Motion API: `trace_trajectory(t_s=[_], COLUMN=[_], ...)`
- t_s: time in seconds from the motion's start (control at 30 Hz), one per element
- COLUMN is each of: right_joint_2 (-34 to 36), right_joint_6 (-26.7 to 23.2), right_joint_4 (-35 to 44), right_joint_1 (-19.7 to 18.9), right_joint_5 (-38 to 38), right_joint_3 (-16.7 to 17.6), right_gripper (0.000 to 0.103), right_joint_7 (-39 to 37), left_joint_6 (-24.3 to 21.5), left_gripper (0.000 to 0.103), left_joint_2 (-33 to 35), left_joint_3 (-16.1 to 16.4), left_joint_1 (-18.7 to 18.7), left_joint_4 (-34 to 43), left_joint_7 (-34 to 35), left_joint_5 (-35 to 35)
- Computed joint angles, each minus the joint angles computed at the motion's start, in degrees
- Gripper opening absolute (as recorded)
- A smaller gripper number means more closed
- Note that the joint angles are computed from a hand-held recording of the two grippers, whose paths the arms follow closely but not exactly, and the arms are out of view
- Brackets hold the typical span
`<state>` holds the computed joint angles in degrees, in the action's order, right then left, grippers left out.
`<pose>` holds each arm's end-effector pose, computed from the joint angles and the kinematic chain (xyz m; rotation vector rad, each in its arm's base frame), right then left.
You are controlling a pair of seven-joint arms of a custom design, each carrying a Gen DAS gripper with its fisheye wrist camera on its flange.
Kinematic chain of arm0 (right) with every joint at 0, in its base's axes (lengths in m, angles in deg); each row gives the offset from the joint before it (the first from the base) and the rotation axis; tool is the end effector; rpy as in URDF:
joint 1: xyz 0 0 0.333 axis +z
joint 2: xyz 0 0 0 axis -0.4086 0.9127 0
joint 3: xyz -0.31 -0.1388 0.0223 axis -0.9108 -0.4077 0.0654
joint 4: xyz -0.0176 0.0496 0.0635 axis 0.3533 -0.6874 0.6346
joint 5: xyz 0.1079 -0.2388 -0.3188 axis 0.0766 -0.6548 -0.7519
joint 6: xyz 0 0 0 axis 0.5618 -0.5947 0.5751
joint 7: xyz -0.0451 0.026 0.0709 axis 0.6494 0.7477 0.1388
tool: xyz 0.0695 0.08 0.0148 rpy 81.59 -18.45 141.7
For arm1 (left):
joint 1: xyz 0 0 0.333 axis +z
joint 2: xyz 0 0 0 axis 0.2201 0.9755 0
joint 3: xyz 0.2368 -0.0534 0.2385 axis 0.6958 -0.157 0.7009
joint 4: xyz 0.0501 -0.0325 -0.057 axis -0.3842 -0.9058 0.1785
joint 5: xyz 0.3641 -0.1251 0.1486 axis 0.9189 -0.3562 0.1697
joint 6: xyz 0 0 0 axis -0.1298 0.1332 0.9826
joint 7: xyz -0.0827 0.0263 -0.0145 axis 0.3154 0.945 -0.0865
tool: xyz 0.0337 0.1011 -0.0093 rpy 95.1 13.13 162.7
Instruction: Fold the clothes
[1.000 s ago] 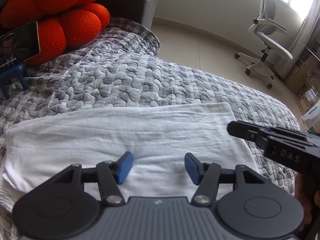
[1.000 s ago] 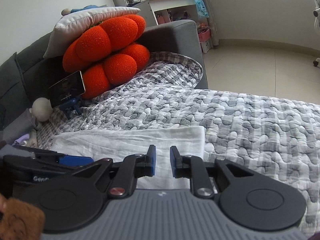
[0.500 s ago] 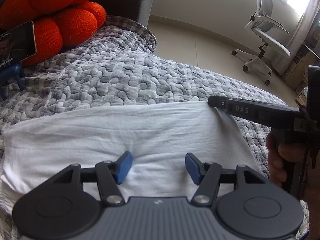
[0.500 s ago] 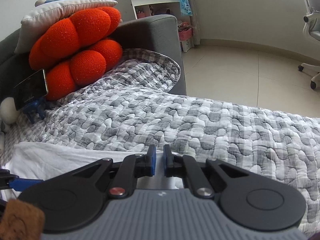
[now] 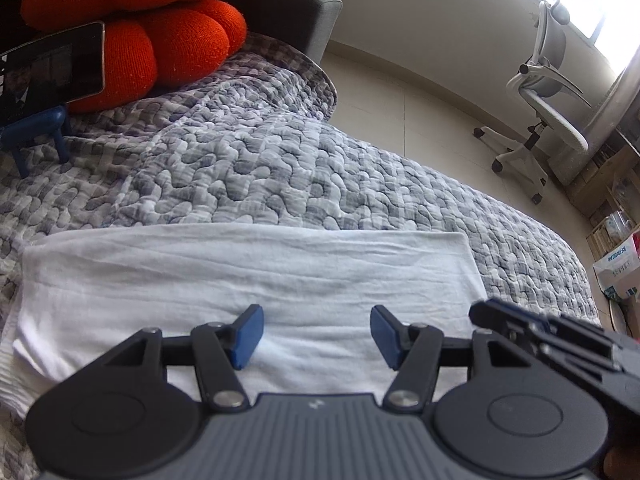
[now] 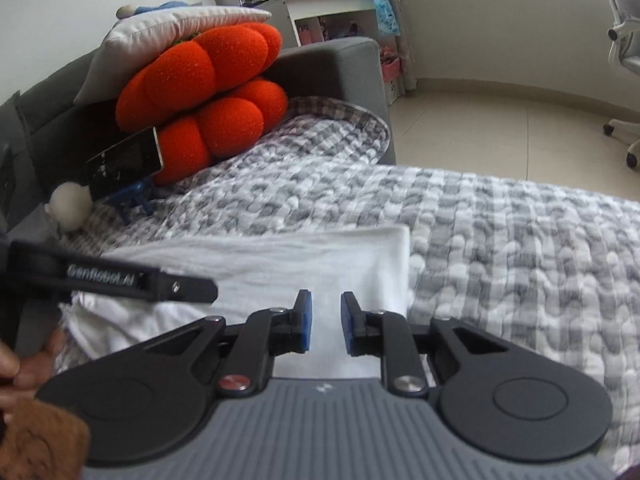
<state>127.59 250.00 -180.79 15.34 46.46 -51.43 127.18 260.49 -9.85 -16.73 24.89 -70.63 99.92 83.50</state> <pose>0.6655 0.3133 0.2835 -1.5684 1.6446 -0.5342 0.6925 -0.1820 0.3039 -1.7191 2.2004 -0.9758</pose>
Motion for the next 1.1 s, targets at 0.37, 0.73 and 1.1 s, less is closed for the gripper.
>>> trace_trajectory(t_s=[0.37, 0.73, 1.1], right_joint_2=[-1.08, -3.49, -6.56], right_joint_6=[-0.79, 0.34, 13.91], right_joint_4=[-6.35, -11.04, -13.69], right_joint_1=[11.98, 15.15, -0.74], right_joint_5=[2.74, 11.30, 9.63], right_joint_3=[-10.44, -11.05, 7.08], right_gripper=[0.021, 0.021, 0.042], right_joint_7=[2.13, -2.95, 1.21], left_joint_6=[0.50, 0.50, 0.67], left_gripper=[0.061, 0.062, 0.064], left_joint_2=[-0.52, -0.89, -1.10], left_joint_3=[1.68, 1.83, 3.09], left_joint_1=[-1.38, -1.52, -2.85], left_joint_4=[-0.71, -1.17, -1.10], left_joint_7=[0.00, -0.09, -0.75], left_joint_5=[1.95, 2.49, 3.29])
